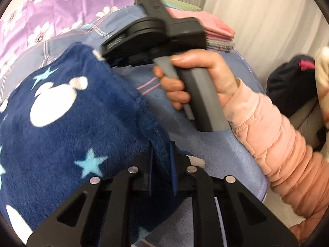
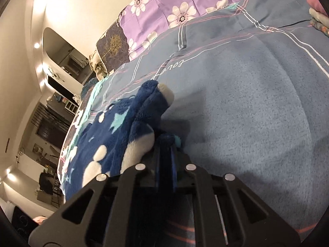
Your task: Fold small clothes
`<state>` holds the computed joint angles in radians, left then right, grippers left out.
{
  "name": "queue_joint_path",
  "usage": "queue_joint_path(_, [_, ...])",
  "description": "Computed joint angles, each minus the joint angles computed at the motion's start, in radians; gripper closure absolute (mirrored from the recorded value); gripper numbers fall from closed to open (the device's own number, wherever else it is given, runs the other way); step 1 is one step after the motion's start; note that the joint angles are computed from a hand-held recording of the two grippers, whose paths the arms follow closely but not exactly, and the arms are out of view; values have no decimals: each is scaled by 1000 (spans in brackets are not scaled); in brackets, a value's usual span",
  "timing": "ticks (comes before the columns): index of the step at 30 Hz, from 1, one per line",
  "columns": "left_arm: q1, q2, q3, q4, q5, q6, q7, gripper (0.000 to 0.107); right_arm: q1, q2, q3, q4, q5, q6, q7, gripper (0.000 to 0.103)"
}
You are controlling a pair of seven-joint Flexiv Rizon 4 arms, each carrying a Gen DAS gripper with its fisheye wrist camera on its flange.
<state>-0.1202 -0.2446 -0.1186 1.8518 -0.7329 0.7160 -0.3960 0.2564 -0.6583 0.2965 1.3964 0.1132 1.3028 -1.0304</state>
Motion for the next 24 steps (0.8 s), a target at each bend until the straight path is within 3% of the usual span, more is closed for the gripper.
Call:
queue_joint_path(7, [-11, 13, -4, 17, -14, -3, 64, 92, 0, -4, 1, 30, 0, 46, -9, 91])
queue_joint_path(11, [10, -32, -10, -15, -45, -53, 101, 71, 30, 9, -40, 56, -34, 63, 27, 89])
queue_joint_path(15, [-1, -20, -19, 24, -88, 15, 145, 71, 38, 19, -56, 76, -57, 69, 69, 88])
queue_joint_path(20, [12, -3, -9, 37, -100, -49, 191, 71, 50, 82, -58, 152, -77, 107, 118, 86])
queue_joint_path(24, [-7, -20, -22, 51, -125, 9, 254, 69, 114, 81, -146, 151, -174, -12, 198, 87])
